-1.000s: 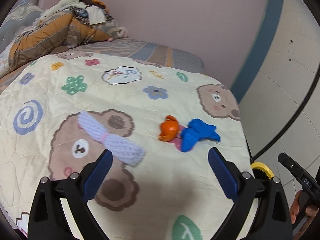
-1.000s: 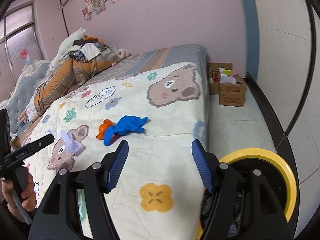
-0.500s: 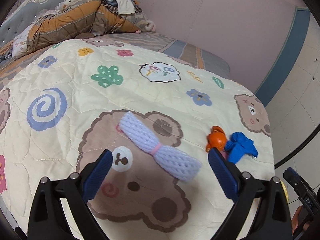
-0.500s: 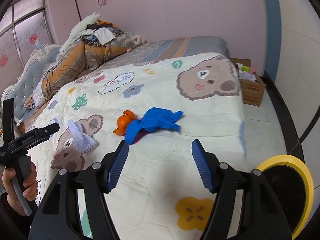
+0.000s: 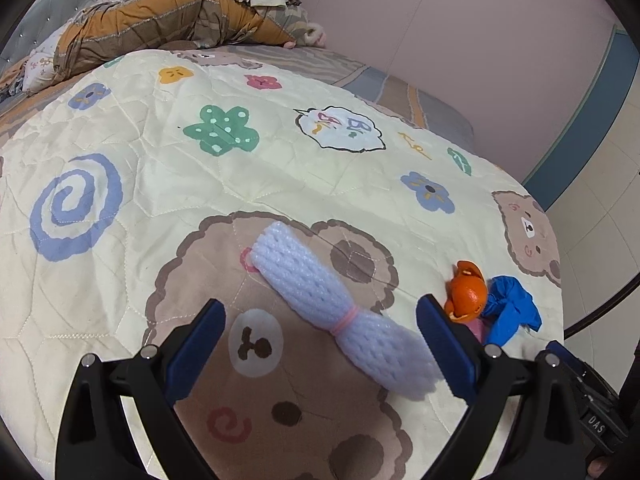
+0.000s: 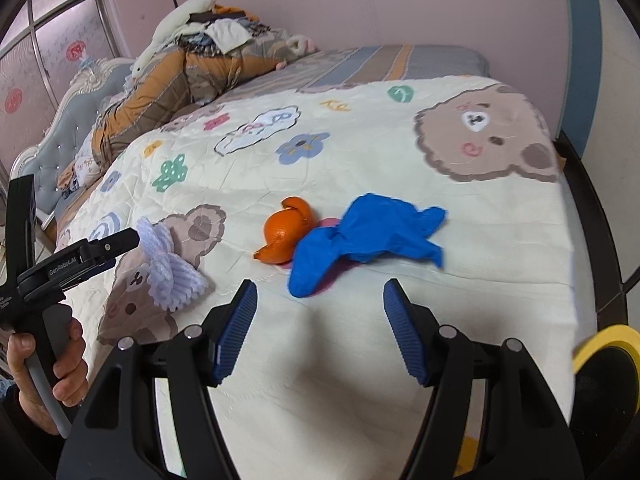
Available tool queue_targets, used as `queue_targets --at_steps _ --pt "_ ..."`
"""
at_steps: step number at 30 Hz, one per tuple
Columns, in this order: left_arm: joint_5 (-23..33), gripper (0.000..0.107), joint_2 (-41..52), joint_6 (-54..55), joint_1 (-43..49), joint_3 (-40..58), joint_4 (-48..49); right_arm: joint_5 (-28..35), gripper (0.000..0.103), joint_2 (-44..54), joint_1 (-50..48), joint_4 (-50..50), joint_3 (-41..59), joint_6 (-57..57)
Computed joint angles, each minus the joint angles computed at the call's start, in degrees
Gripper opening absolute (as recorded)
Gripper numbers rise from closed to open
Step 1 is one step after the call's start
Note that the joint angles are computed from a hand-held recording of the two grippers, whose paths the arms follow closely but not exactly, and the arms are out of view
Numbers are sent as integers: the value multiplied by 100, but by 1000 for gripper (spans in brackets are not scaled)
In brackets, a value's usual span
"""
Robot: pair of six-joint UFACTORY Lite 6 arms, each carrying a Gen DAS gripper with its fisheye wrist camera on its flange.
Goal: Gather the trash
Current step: 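Move both open tools back over the bed toward the white mesh and blue glove, then grasp the white foam mesh with the left tool while the right tool grasps the blue glove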
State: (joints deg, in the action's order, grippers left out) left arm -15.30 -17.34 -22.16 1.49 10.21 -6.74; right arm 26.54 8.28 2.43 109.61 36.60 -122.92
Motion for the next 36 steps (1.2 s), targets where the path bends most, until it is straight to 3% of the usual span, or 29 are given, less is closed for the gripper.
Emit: queue_targets --at_steps 8,11,14,16,18,22,27,33,36 --pt "-357 93 752 -1027 280 287 1156 -522 63 866 735 560 811 -119" --pt "-448 93 943 -891 164 361 1017 -710 62 1196 900 643 1127 -104" --pt "-573 91 1176 -1105 163 454 1275 -847 54 1487 1025 812 1394 -185" --pt "-609 85 1356 -1106 137 541 1302 -946 48 1691 1103 954 1578 -267" --pt "-659 73 1526 -1337 208 621 1629 -1071 35 1918 1164 899 1807 -158" --pt "-875 60 1841 -1800 386 700 2239 -1166 23 2283 1146 451 2181 407" --pt "-1151 36 1866 -2182 616 618 2789 -1227 8 2321 1170 1299 2232 -422" --pt "-1354 31 1646 -2614 884 445 3417 -1247 4 2234 1566 2996 2161 -2297" --pt "-1346 30 1586 -2618 918 404 3465 -1211 3 2153 1681 3090 2131 -2356"
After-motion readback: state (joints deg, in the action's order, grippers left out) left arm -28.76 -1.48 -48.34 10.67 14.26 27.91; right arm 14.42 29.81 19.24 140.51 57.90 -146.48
